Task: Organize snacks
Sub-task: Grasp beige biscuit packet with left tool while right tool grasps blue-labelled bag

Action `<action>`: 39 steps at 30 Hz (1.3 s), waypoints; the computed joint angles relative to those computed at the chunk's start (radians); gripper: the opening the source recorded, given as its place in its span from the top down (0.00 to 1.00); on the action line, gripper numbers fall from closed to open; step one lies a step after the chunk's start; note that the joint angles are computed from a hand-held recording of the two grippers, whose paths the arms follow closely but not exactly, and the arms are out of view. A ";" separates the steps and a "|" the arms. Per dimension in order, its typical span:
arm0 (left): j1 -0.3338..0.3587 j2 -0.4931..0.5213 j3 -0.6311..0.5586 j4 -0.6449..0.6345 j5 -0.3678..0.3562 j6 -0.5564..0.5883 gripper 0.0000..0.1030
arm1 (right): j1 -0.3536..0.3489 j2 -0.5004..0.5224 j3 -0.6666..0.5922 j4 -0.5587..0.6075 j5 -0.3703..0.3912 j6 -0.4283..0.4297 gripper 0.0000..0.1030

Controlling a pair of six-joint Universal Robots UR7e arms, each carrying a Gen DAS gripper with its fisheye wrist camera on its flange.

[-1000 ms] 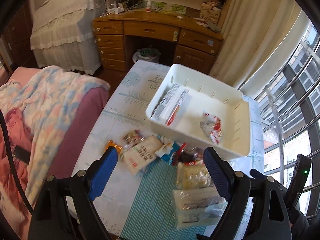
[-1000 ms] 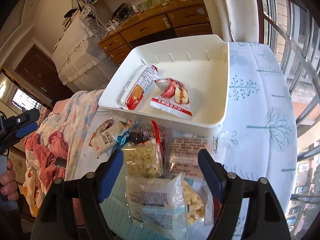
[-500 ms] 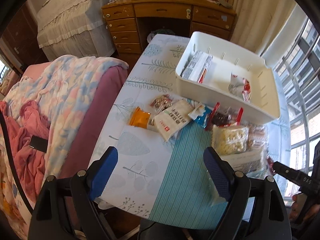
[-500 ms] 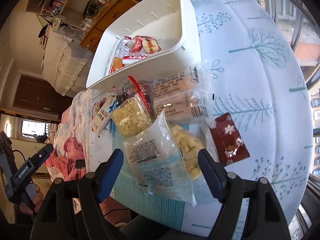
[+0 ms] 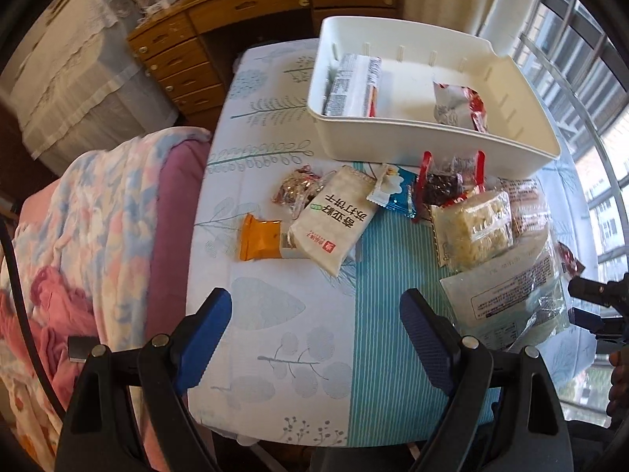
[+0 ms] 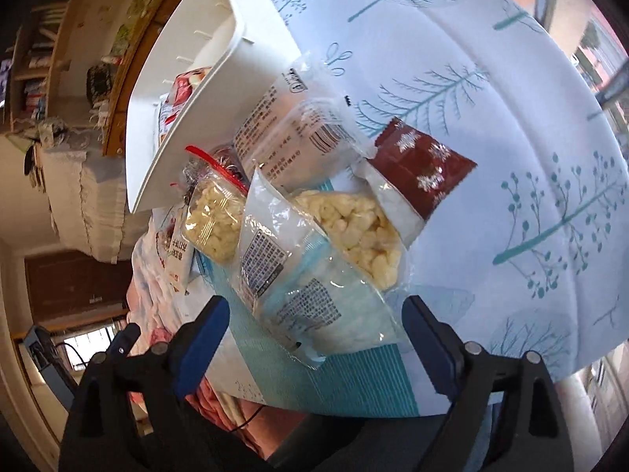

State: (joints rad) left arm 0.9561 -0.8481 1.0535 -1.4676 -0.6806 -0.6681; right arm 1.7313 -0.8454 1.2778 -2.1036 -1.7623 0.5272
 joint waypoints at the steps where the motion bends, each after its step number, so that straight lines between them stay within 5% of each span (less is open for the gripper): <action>1: 0.006 0.000 -0.002 -0.014 -0.010 0.031 0.16 | 0.002 -0.007 0.020 -0.027 -0.003 0.030 0.11; 10: 0.075 0.047 -0.090 -0.049 -0.113 0.256 0.16 | 0.019 -0.053 0.203 -0.282 -0.044 0.243 0.10; 21: 0.148 0.182 -0.302 0.079 -0.197 0.359 0.16 | 0.032 -0.112 0.416 -0.522 -0.091 0.444 0.10; 28: 0.181 0.267 -0.419 0.146 -0.225 0.375 0.16 | 0.020 -0.118 0.525 -0.737 -0.017 0.433 0.10; 36: 0.207 0.325 -0.500 0.187 -0.239 0.368 0.18 | 0.023 -0.057 0.509 -0.849 -0.020 0.397 0.10; 39: 0.208 0.342 -0.517 0.191 -0.211 0.380 0.19 | 0.018 -0.042 0.498 -0.859 -0.018 0.384 0.22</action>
